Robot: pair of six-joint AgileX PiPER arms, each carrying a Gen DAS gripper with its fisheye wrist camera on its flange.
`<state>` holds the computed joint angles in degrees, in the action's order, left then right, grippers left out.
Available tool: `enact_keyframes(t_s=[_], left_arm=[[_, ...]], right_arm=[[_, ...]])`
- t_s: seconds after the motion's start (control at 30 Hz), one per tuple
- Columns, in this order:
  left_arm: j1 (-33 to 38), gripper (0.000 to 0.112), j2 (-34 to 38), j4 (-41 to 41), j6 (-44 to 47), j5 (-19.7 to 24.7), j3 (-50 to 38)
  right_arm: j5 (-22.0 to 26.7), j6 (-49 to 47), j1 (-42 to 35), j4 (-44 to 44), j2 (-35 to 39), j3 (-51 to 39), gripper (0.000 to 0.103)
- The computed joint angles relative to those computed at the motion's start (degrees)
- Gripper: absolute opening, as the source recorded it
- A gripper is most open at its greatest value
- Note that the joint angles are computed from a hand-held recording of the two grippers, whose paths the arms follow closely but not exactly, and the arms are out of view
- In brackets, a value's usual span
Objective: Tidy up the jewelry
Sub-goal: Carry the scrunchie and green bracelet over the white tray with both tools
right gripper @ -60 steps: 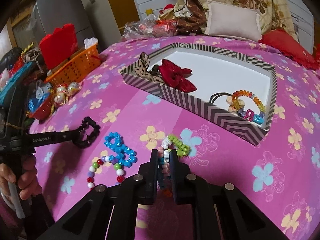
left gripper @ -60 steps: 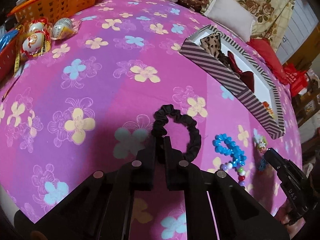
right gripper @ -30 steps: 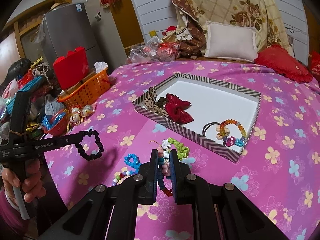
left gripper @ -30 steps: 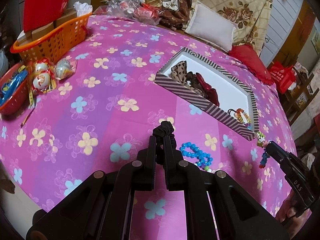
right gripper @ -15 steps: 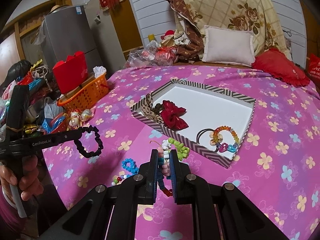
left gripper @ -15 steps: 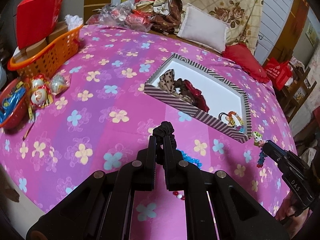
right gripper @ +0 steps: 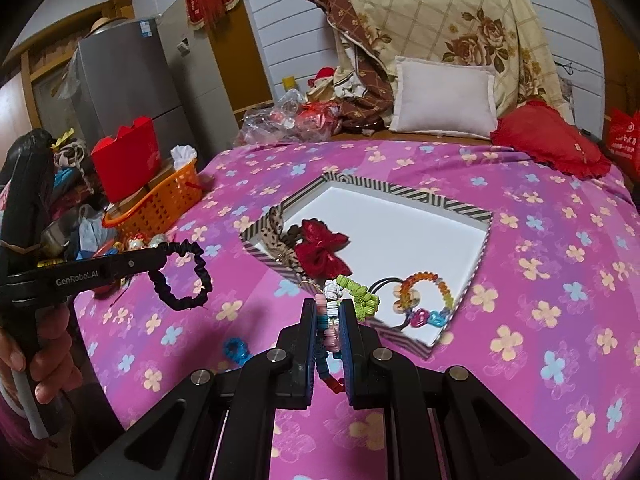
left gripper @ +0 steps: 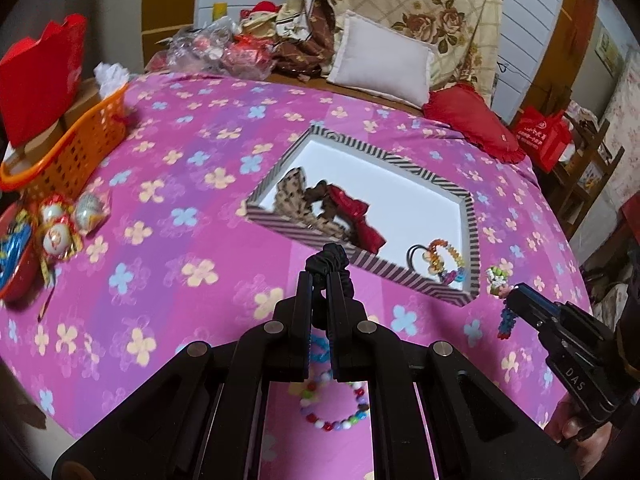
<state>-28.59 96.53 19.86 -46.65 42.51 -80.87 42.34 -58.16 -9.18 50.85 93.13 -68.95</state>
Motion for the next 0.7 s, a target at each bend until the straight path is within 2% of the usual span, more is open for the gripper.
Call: enact_keyframes(t_s=[0.7], left_arm=[[-1.57,0.006,20.01,-4.13,8.85,10.53,-29.54]], right_arm=[[0.45,4.94,-1.51,-3.48,10.57,-11.45,0.01]])
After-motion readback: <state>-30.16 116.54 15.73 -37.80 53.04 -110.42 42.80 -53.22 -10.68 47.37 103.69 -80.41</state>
